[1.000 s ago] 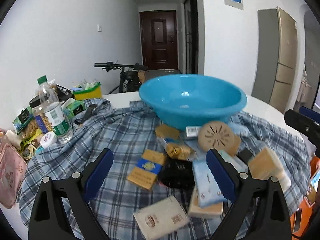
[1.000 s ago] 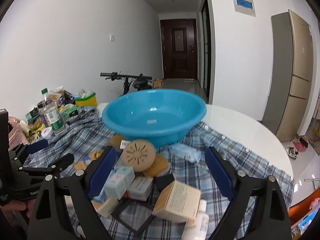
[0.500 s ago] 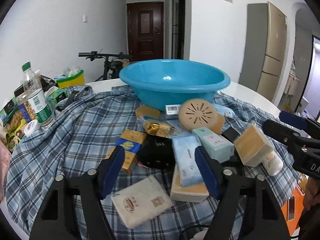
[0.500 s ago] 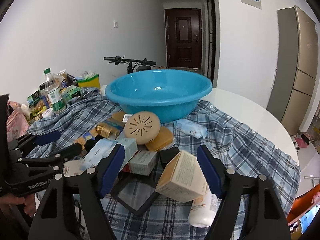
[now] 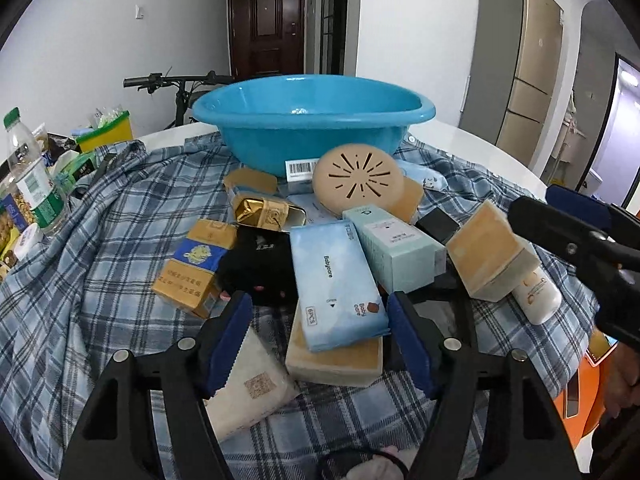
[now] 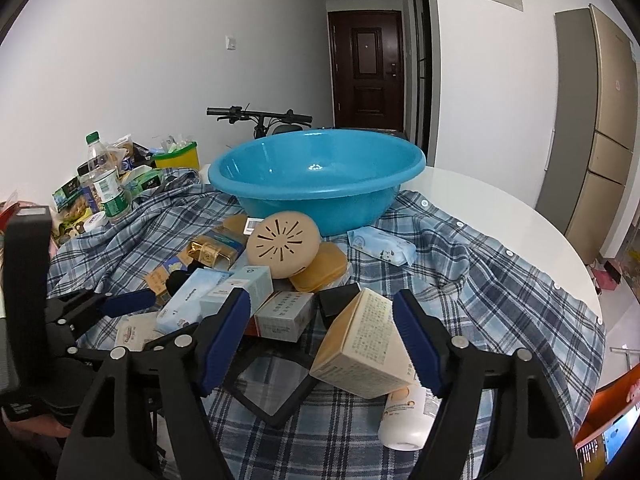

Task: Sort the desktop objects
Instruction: 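Lower both tools toward the pile of boxes in front of the basin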

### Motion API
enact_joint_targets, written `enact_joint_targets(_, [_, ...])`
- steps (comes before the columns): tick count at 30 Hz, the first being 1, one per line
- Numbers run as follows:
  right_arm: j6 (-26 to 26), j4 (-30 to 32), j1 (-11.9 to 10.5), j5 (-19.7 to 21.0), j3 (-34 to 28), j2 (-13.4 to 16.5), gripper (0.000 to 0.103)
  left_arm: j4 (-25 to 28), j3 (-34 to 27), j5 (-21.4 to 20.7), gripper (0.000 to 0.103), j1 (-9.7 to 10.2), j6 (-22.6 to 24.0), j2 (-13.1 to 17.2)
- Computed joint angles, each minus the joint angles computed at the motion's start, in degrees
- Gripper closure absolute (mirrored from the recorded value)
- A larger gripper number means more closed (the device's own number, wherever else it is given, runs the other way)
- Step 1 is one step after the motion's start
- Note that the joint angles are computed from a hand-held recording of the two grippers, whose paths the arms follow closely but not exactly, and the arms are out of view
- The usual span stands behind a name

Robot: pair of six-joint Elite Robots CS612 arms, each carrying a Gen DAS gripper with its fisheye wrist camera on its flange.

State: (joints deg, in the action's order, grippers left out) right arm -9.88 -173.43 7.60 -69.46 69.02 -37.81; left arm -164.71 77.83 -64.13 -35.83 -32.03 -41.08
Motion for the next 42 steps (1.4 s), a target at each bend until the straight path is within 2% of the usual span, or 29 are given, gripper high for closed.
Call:
enact_joint_targets(6, [0.2, -0.5, 0.0, -1.2, 0.1, 0.0, 0.03, -0.6, -2.2, -1.9, 0.03, 0.62, 0.3, 1.8])
enact_joint_targets(13, [0.9, 0.8, -0.1, -1.1, -0.8, 0.7, 0.03, -0.9, -3.0, -2.5, 0.03, 1.06, 0.0, 2.4])
enact_joint_targets(19, [0.2, 1.0, -0.1, -1.1, -0.8, 0.8, 0.03, -1.0, -4.0, -3.0, 0.03, 1.15, 1.9, 2.9])
enact_joint_targets(22, [0.3, 1.0, -0.1, -1.2, -0.9, 0.8, 0.03, -2.7, -3.8, -3.8, 0.03, 1.38, 1.8, 3.1])
enact_joint_targets(23, [0.3, 1.0, -0.1, -1.3, -0.8, 0.8, 0.03, -3.3, -3.6, -3.9, 0.033, 1.44, 1.7, 3.1])
enact_joint_targets(24, [0.3, 1.1, -0.1, -1.4, -0.9, 0.8, 0.03, -3.9, -3.4, -4.2, 0.047, 1.55, 1.4, 3.0])
enact_joint_targets(26, [0.2, 1.3, -0.1, -1.3, -0.9, 0.9, 0.03, -3.2, -3.3, -4.1, 0.058, 1.67, 0.7, 2.8])
enact_joint_targets(32, [-0.6, 2.0, 0.1, -0.7, -1.2, 1.0, 0.03, -4.1, -2.1, -4.2, 0.06, 1.65, 0.5, 2.1])
enact_joint_targets(39, [-0.8, 2.3, 0.1, -0.6, -1.4, 1.1, 0.03, -7.1, 3.3, -3.1, 0.06, 0.54, 1.8, -0.8])
enact_joint_targets(42, [-1.0, 2.9, 0.1, -0.2, -1.5, 1.2, 0.03, -6.2, 4.6, -3.2, 0.06, 0.1, 2.5, -1.4])
